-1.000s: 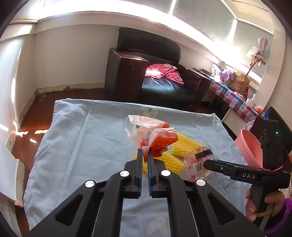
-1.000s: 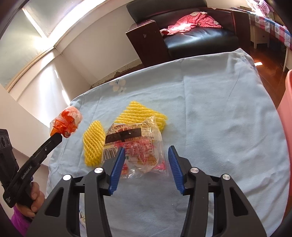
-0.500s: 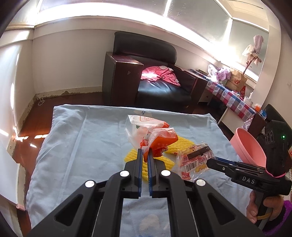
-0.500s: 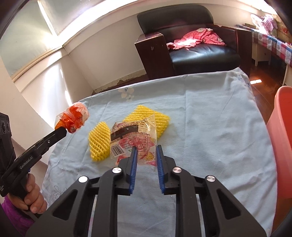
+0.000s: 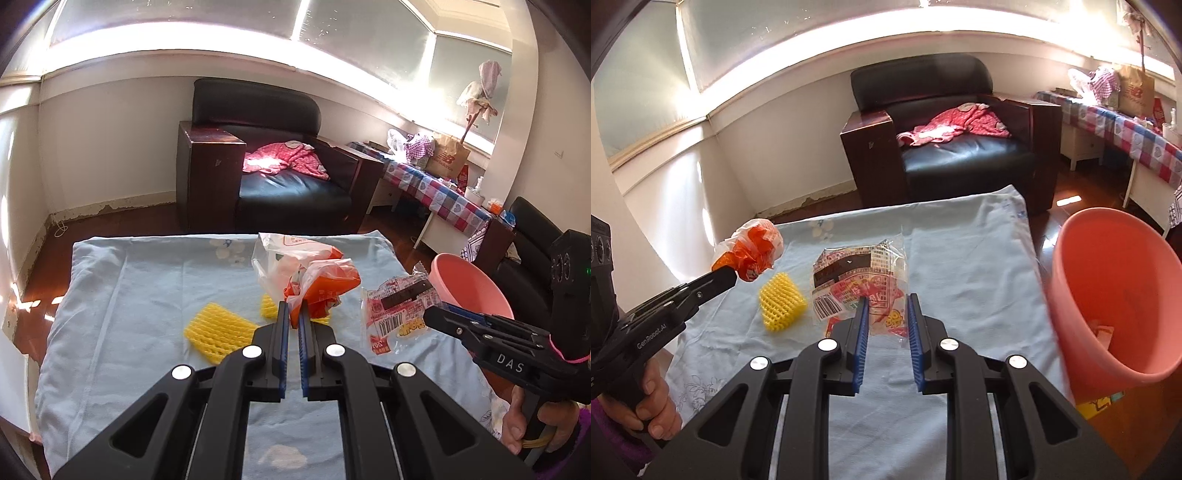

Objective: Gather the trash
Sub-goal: 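Grasp the clear snack package with the right tool while the left tool lifts the wrapper, then carry the wrapper and snack package over the pink basin with both tools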

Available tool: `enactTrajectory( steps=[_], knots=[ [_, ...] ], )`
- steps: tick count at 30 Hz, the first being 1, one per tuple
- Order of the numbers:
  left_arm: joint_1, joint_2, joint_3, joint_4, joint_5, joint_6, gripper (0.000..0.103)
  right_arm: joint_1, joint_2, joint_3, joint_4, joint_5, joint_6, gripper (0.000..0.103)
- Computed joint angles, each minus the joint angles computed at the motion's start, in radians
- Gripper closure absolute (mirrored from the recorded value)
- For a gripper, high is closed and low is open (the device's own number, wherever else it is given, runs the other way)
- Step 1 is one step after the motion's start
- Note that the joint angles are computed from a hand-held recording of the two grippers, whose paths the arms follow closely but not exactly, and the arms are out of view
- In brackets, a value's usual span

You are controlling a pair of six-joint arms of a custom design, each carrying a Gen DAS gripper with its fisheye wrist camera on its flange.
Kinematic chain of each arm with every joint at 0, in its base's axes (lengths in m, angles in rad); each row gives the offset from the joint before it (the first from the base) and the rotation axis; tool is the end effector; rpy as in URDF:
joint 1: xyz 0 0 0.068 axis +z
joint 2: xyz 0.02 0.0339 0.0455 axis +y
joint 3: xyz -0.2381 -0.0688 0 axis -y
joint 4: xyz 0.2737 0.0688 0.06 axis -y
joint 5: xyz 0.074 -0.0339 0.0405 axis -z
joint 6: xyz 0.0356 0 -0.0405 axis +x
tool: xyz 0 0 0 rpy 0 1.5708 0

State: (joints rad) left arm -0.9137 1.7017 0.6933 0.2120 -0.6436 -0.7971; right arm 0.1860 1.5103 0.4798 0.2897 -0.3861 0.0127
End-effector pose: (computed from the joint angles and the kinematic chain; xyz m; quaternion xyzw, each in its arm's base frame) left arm 0.2120 -0.2399 0.0768 -0.0680 0.8839 -0.0783 0.4560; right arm 0.2695 0.0644 0.0751 -0.1548 0.8881 0.2140 0.3763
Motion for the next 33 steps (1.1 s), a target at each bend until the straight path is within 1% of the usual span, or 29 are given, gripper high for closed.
enactTrajectory(
  steps=[5,10,17,26,33],
  knots=[
    [-0.027,0.042,0.078,-0.011,0.001,0.03,0.099,-0.064,-0.094,-0.054,-0.01,0.013,-0.026,0.082],
    [-0.049,0.11,0.184,-0.048,0.004,0.05,0.099,-0.137,-0.18,-0.105,-0.014,0.016,-0.054,0.082],
    [-0.068,0.2,0.301,-0.072,0.015,0.076,0.098,-0.217,-0.173,-0.109,-0.019,-0.018,-0.073,0.082],
    [-0.076,0.277,0.4,-0.141,0.014,0.071,0.098,-0.247,-0.155,-0.111,-0.007,-0.025,-0.082,0.082],
    [-0.067,0.332,0.474,-0.165,0.025,0.078,0.098,-0.277,-0.159,-0.117,-0.002,-0.029,-0.092,0.082]
  ],
)
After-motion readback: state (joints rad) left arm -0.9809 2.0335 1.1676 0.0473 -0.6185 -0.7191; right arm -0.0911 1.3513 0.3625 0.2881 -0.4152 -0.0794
